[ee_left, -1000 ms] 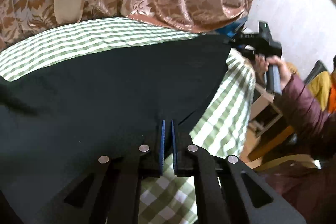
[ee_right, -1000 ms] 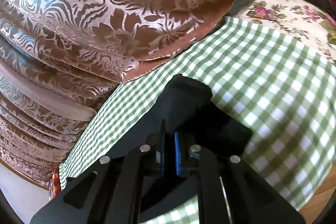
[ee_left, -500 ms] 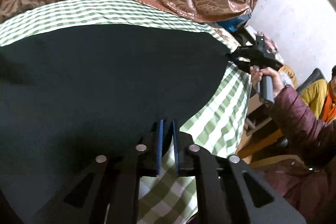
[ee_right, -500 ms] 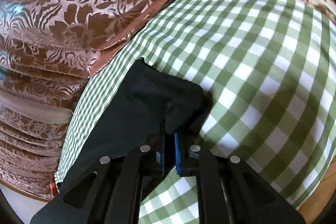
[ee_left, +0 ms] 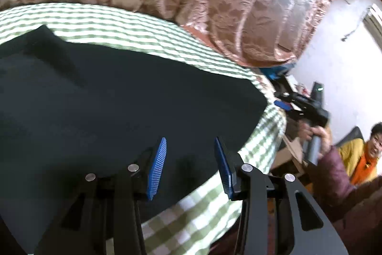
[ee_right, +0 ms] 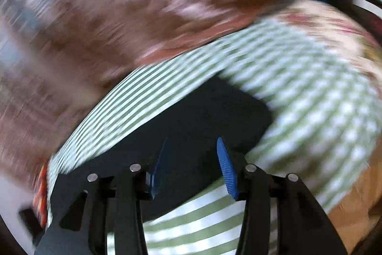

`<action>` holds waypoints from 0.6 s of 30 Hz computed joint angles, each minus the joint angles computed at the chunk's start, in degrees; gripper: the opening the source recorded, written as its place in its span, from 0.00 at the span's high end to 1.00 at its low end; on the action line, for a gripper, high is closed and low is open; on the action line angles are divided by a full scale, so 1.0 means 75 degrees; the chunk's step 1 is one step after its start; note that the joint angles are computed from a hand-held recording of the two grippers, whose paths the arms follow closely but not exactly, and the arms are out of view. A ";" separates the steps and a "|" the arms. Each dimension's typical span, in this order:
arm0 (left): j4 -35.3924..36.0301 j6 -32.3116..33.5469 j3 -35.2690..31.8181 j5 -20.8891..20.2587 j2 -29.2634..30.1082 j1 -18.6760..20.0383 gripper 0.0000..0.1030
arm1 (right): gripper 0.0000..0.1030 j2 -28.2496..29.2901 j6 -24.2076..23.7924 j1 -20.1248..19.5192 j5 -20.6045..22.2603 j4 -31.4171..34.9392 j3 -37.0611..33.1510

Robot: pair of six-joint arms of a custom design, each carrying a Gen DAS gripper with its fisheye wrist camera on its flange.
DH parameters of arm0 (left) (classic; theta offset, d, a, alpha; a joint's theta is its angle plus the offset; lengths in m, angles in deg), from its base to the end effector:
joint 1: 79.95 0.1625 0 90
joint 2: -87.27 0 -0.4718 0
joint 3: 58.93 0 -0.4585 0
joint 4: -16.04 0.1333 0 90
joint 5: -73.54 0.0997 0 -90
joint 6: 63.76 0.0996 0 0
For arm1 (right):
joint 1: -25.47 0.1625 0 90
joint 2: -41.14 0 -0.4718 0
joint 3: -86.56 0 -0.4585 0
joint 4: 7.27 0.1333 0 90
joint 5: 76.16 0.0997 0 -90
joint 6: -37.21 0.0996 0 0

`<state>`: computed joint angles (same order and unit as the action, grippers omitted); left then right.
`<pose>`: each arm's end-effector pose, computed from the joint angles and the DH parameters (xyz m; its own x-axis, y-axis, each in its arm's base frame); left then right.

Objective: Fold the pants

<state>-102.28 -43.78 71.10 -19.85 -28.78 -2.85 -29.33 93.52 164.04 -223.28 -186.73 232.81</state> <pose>0.0441 -0.3783 0.4040 -0.8375 0.5456 -0.0308 0.5346 0.8065 -0.2523 0.3178 -0.2142 0.1337 -0.8880 0.3821 0.2558 0.0187 0.5860 -0.8101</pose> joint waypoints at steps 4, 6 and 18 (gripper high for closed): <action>-0.0026 -0.0018 0.0245 0.0672 -0.0134 -0.0260 0.61 | 0.57 0.1536 -0.2009 -0.0280 0.1941 -0.1045 -0.0854; -0.0186 0.0011 0.0428 0.1428 -0.0296 -0.0453 0.61 | 0.57 0.1993 -0.2194 -0.0366 0.2189 -0.0581 -0.1211; -0.0601 -0.0343 0.0077 0.1238 -0.0119 -0.0059 0.55 | 0.75 0.2031 -0.1894 -0.1084 0.2184 -0.0592 -0.1134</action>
<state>-106.78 -46.35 71.68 -10.57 -29.68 -3.29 -14.10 79.32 155.91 -206.90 -191.17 224.31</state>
